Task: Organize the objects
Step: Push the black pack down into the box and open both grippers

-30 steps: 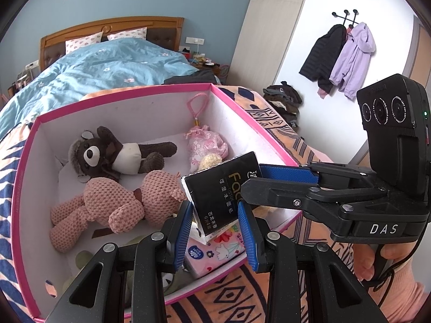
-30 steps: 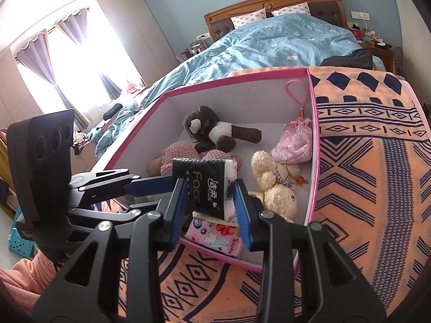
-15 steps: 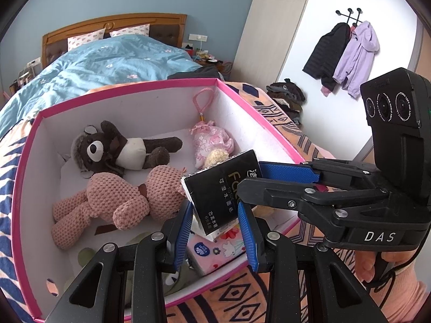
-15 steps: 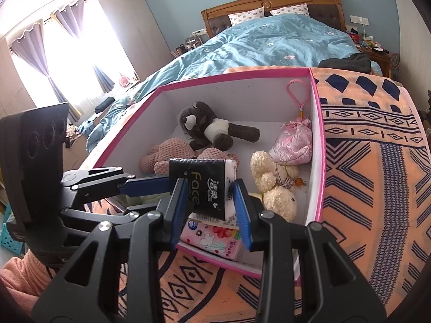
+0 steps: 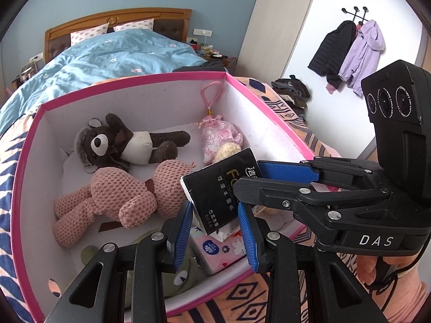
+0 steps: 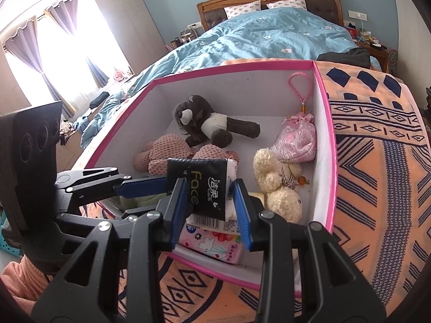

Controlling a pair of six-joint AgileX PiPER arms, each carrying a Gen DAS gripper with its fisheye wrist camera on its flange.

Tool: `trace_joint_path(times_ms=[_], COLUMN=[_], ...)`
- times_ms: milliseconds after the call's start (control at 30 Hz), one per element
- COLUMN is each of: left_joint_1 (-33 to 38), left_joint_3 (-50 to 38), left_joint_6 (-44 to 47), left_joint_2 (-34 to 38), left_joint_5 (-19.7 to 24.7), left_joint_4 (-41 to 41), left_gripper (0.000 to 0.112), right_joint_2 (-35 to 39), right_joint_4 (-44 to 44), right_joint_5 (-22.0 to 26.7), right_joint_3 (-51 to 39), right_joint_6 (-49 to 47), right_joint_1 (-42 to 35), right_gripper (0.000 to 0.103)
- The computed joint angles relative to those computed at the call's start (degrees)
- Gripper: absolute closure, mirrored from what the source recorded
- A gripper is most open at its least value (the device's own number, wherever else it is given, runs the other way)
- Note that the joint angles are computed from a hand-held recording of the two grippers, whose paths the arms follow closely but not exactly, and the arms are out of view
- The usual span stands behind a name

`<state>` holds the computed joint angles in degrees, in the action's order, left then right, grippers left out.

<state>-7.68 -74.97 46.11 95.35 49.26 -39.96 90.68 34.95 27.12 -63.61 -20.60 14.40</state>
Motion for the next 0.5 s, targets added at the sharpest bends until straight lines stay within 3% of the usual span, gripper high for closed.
trace_joint_path(times_ms=[267, 367, 433, 500], left_joint_1=[1.12, 2.66, 3.86, 5.24], left_joint_3=[2.2, 4.75, 6.91, 10.06], left_joint_6=[0.29, 2.97, 5.39, 9.08], left_joint_2=[-1.09, -2.92, -4.61, -7.15], left_joint_5=[-2.43, -3.37, -3.93, -5.11], left_joint_4=[-0.16, -2.71, -4.95, -7.85], left_gripper=[0.071, 0.062, 0.05, 0.047], right_joint_2=[-0.55, -2.0, -3.2, -5.03], right_joint_4=[-4.4, -4.7, -5.56, -8.66], right_joint_5=[-2.43, -3.59, -4.38, -6.03], right_joint_3=[0.88, 2.32, 3.36, 5.22], right_joint_6=[4.46, 4.42, 5.12, 8.02], right_joint_1=[1.56, 2.05, 2.46, 3.44], right_gripper=[0.06, 0.056, 0.054, 0.052])
